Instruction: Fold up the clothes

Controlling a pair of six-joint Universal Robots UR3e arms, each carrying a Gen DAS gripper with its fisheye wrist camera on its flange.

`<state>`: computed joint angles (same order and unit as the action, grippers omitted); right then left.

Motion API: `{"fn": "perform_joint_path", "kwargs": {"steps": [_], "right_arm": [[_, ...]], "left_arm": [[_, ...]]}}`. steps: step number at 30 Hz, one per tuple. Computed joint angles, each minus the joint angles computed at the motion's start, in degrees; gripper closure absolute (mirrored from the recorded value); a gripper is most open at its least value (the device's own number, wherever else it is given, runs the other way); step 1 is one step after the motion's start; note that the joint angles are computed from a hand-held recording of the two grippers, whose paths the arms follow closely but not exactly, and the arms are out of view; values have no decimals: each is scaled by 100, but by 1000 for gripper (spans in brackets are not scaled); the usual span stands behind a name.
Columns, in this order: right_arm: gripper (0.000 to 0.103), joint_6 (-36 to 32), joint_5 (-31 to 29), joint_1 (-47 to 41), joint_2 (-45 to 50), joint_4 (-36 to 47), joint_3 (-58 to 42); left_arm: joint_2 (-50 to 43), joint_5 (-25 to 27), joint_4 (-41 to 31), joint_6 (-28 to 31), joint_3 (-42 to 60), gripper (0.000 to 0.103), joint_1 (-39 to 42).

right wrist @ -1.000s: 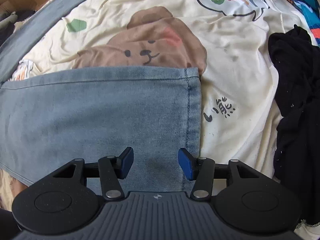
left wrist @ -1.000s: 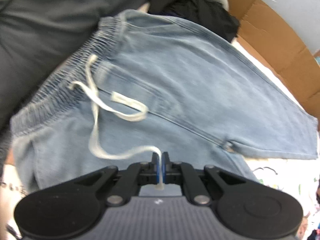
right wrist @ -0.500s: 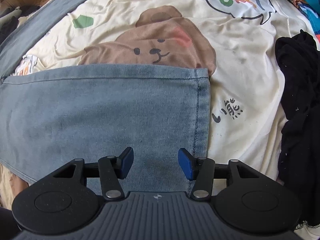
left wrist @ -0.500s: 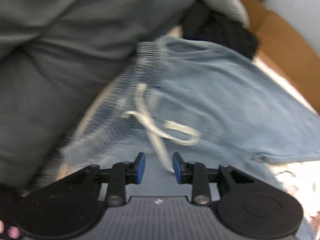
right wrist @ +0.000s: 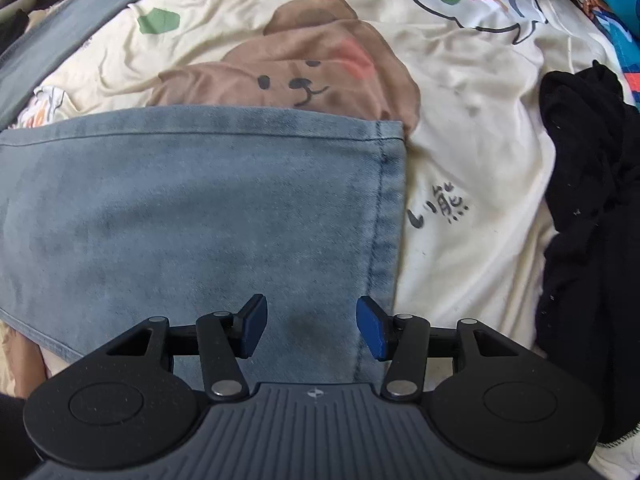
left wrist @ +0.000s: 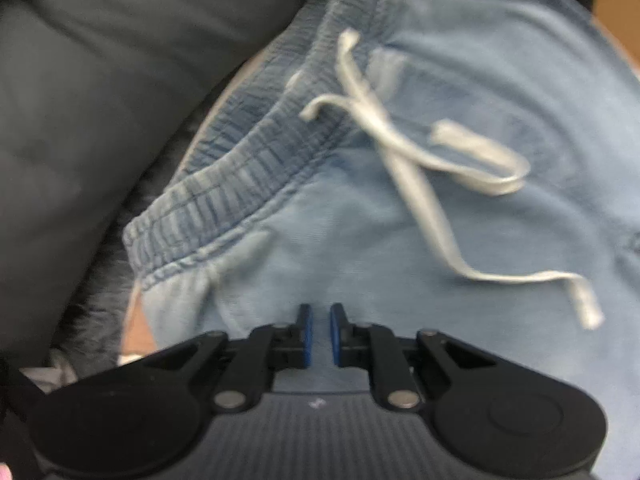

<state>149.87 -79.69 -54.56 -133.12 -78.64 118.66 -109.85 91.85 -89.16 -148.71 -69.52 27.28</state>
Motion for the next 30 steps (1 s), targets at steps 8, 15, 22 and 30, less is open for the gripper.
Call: {"fn": "perform_joint_path", "kwargs": {"steps": [8, 15, 22, 30], "right_arm": [[47, 124, -160, 119, -8, -102, 150], [47, 337, -196, 380, 55, -258, 254], [47, 398, -254, 448, 27, -188, 180], [46, 133, -403, 44, -328, 199, 189]], "left_arm": [[-744, -278, -581, 67, 1562, 98, 305], [-1256, -514, -1735, 561, 3241, 92, 610], [-1172, -328, -1474, 504, 2672, 94, 609], [-1024, 115, -79, 145, 1347, 100, 477]]}}
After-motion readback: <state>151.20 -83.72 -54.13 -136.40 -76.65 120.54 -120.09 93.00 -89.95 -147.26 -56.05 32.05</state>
